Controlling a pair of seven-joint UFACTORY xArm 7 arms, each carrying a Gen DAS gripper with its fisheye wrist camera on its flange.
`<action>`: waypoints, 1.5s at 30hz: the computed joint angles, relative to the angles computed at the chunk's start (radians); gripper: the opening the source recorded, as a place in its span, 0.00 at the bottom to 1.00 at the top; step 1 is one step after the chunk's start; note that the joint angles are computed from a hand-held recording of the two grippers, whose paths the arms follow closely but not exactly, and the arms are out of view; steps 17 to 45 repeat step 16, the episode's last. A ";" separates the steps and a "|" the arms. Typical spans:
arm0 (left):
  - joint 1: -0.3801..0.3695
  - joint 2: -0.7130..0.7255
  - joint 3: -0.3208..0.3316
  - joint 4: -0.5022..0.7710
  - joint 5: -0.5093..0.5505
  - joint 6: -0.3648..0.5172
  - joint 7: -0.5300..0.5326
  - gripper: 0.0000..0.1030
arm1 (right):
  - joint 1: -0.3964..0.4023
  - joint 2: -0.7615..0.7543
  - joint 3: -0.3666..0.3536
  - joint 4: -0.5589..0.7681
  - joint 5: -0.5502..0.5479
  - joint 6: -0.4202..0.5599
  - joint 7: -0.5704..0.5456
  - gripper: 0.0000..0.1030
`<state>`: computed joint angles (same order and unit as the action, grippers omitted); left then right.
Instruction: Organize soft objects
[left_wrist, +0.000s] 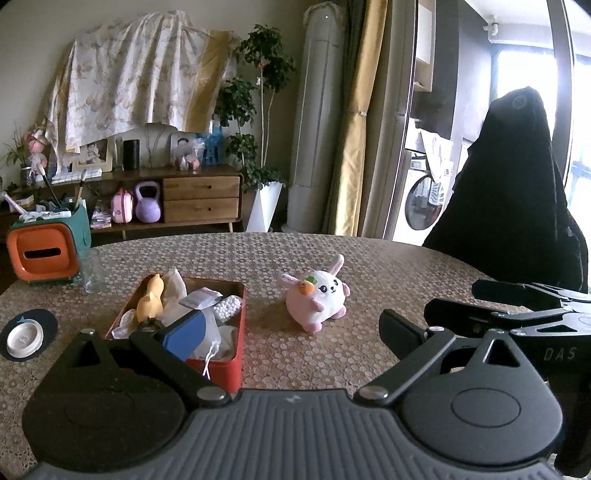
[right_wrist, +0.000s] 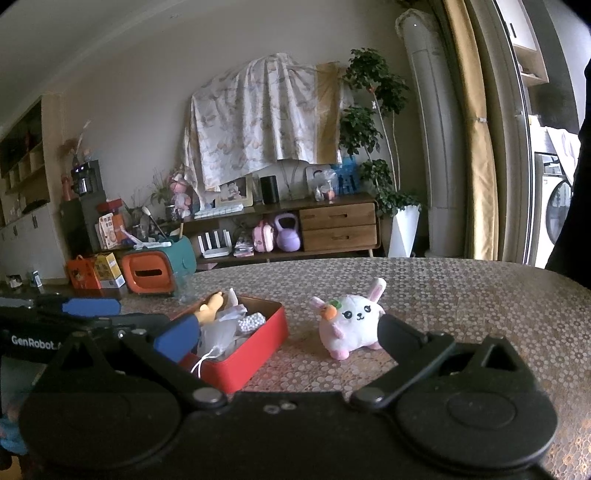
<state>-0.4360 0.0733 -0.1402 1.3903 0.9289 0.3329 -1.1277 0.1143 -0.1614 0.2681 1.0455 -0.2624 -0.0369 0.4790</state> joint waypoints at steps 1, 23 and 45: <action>0.000 0.000 0.000 0.000 0.001 0.000 0.000 0.98 | 0.000 0.000 0.000 0.000 -0.001 0.002 0.000 1.00; 0.001 0.002 -0.003 -0.001 -0.040 0.008 0.017 0.98 | 0.028 0.012 -0.019 0.012 0.008 0.015 -0.013 1.00; 0.001 0.002 -0.003 -0.001 -0.040 0.008 0.017 0.98 | 0.028 0.012 -0.019 0.012 0.008 0.015 -0.013 1.00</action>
